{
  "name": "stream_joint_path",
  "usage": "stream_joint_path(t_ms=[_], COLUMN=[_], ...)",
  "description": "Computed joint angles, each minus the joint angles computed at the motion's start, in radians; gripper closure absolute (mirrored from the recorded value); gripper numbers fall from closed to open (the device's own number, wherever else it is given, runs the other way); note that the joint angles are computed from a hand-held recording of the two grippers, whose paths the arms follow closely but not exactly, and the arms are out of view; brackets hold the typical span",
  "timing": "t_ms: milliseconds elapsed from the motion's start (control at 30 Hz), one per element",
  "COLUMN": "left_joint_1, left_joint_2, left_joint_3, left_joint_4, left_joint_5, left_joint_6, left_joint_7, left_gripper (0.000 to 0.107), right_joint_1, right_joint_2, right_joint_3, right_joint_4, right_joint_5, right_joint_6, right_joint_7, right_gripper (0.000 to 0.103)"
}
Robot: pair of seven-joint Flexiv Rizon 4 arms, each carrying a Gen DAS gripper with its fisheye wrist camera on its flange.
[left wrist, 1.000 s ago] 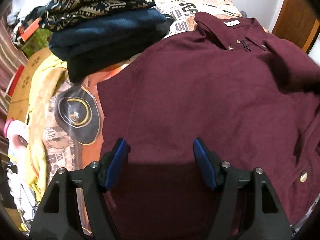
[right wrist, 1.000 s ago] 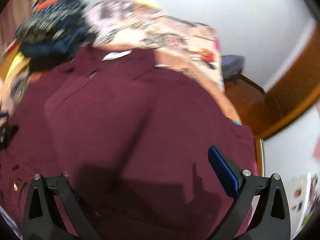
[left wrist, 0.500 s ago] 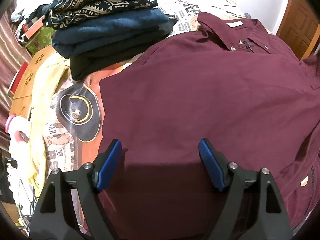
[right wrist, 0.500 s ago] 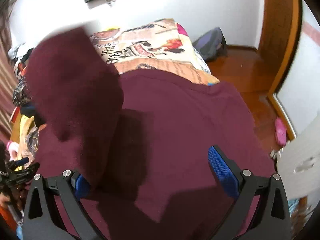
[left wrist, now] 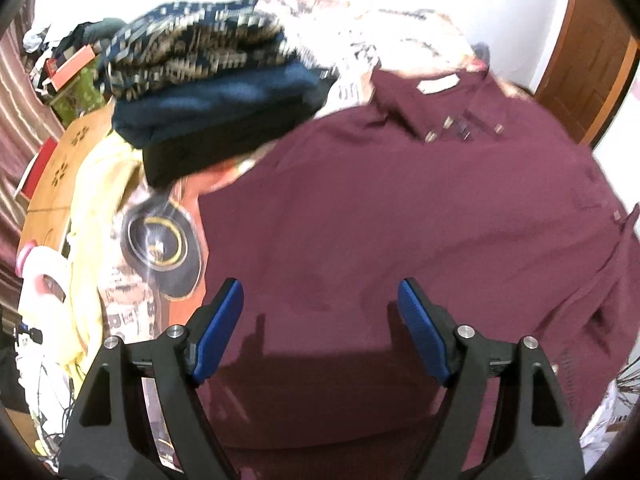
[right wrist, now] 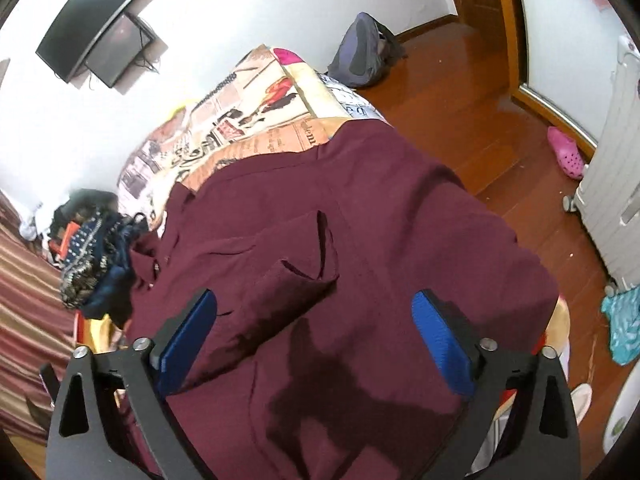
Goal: Fold large clothes
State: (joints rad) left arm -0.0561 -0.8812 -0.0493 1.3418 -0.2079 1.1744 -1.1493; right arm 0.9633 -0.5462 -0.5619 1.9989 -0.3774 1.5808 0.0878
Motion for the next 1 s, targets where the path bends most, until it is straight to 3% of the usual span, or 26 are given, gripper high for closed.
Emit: stream_joint_path(t_ms=[233, 300, 400, 467, 567, 733, 833, 933, 1000], left_joint_1=[0.024, 0.032, 0.042, 0.045, 0.041, 0.025, 0.021, 0.017, 0.014], left_joint_2=[0.037, 0.045, 0.053, 0.058, 0.06, 0.054, 0.053, 0.054, 0.054], left_joint_3=[-0.082, -0.104, -0.13, -0.142, -0.145, -0.14, -0.144, -0.153, -0.158], left_joint_4=[0.046, 0.062, 0.082, 0.093, 0.101, 0.088, 0.08, 0.076, 0.073], left_joint_5=[-0.046, -0.065, -0.092, -0.107, -0.121, -0.13, -0.136, -0.14, -0.141], left_joint_6=[0.077, 0.087, 0.097, 0.102, 0.109, 0.109, 0.105, 0.11, 0.113], left_joint_7=[0.062, 0.08, 0.106, 0.121, 0.133, 0.139, 0.142, 0.151, 0.16], left_gripper=[0.028, 0.028, 0.028, 0.028, 0.028, 0.028, 0.028, 0.028, 0.028], right_joint_1=[-0.023, -0.094, -0.216, -0.25, -0.21, -0.203, -0.146, -0.025, 0.021], right_joint_2=[-0.025, -0.042, -0.082, -0.109, -0.124, -0.13, -0.119, -0.101, -0.095], right_joint_3=[0.03, 0.12, 0.273, 0.314, 0.261, 0.241, 0.159, -0.006, -0.068], right_joint_4=[-0.06, -0.101, -0.163, -0.18, -0.174, -0.185, -0.184, -0.159, -0.149], right_joint_5=[-0.034, -0.025, 0.002, 0.03, 0.068, 0.106, 0.092, 0.059, 0.042], right_joint_6=[-0.009, -0.021, -0.032, -0.006, 0.019, 0.046, 0.038, 0.031, 0.026], right_joint_7=[-0.045, -0.07, -0.106, -0.105, -0.074, -0.117, -0.144, -0.166, -0.187], right_gripper=[0.023, 0.026, 0.039, 0.045, 0.061, 0.077, 0.084, 0.085, 0.086])
